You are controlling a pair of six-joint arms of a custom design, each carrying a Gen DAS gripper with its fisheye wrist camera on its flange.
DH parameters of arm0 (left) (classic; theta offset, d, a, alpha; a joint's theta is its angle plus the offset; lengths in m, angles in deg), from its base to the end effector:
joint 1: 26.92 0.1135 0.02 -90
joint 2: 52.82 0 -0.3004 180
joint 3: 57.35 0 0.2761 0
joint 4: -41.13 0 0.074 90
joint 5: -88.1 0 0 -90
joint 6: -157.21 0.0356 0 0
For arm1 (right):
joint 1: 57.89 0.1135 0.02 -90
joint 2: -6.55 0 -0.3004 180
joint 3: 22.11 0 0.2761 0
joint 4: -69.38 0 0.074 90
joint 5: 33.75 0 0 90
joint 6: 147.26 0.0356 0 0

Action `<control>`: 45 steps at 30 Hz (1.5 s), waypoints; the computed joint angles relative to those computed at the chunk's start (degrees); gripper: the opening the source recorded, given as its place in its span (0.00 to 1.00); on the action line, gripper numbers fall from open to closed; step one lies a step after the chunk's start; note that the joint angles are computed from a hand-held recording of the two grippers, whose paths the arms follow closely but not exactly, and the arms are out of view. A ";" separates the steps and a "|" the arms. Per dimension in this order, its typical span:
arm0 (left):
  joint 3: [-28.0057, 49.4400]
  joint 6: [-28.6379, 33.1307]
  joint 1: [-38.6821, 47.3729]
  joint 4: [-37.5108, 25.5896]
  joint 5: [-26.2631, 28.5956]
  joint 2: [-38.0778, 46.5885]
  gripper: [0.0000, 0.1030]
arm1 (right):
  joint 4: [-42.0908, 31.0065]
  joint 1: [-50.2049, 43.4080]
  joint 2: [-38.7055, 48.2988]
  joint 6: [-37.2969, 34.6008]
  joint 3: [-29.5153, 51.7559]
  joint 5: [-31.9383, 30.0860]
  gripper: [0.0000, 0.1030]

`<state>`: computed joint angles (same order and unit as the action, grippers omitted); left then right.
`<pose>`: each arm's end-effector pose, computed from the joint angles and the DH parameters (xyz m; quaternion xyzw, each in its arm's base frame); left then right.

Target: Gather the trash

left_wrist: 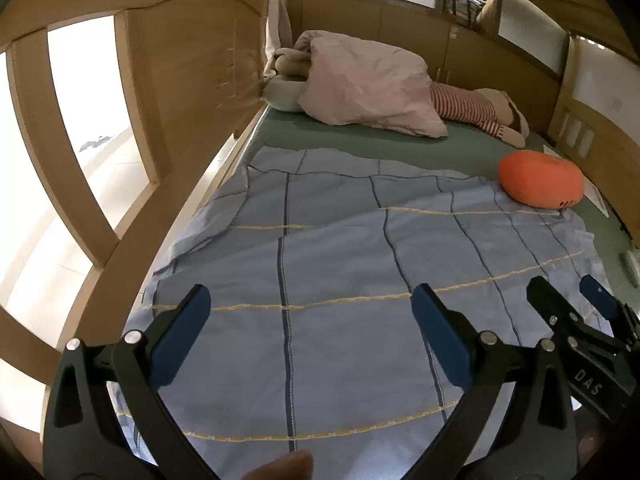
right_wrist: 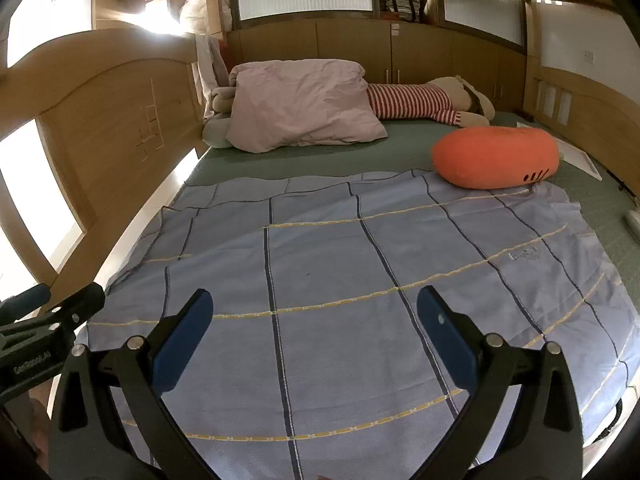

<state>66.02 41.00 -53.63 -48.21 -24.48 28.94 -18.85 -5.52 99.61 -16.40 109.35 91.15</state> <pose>0.2342 -0.1025 0.5151 -0.0666 0.9150 0.0059 0.3979 0.2109 0.2402 0.5061 0.0126 0.9018 0.0446 0.4297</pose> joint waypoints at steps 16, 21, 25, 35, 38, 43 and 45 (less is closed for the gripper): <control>0.38 -0.08 1.07 -0.31 2.57 0.12 0.97 | -0.75 -0.17 0.26 -0.12 0.34 -0.21 0.97; 0.60 0.22 1.31 -0.48 2.90 0.24 0.97 | -0.62 -0.19 0.47 0.08 0.23 -0.44 0.97; 0.94 0.05 1.47 -0.72 3.09 0.47 0.97 | -0.59 -0.21 0.46 0.11 0.11 -0.44 0.97; 0.72 -0.90 -0.33 -1.09 0.59 0.21 0.97 | -0.80 -0.12 0.54 0.19 -0.15 -0.50 0.97; 1.29 -0.86 -0.49 -1.55 1.19 0.56 0.97 | -1.50 -0.14 1.06 0.43 -0.02 -0.74 0.97; 1.15 -1.31 2.27 -2.32 5.78 0.86 0.97 | -3.34 -1.65 2.82 -0.02 0.05 -3.42 0.97; 1.16 -1.37 2.77 -2.71 5.91 1.09 0.97 | -3.33 -2.78 3.34 -0.82 -1.37 -4.41 0.97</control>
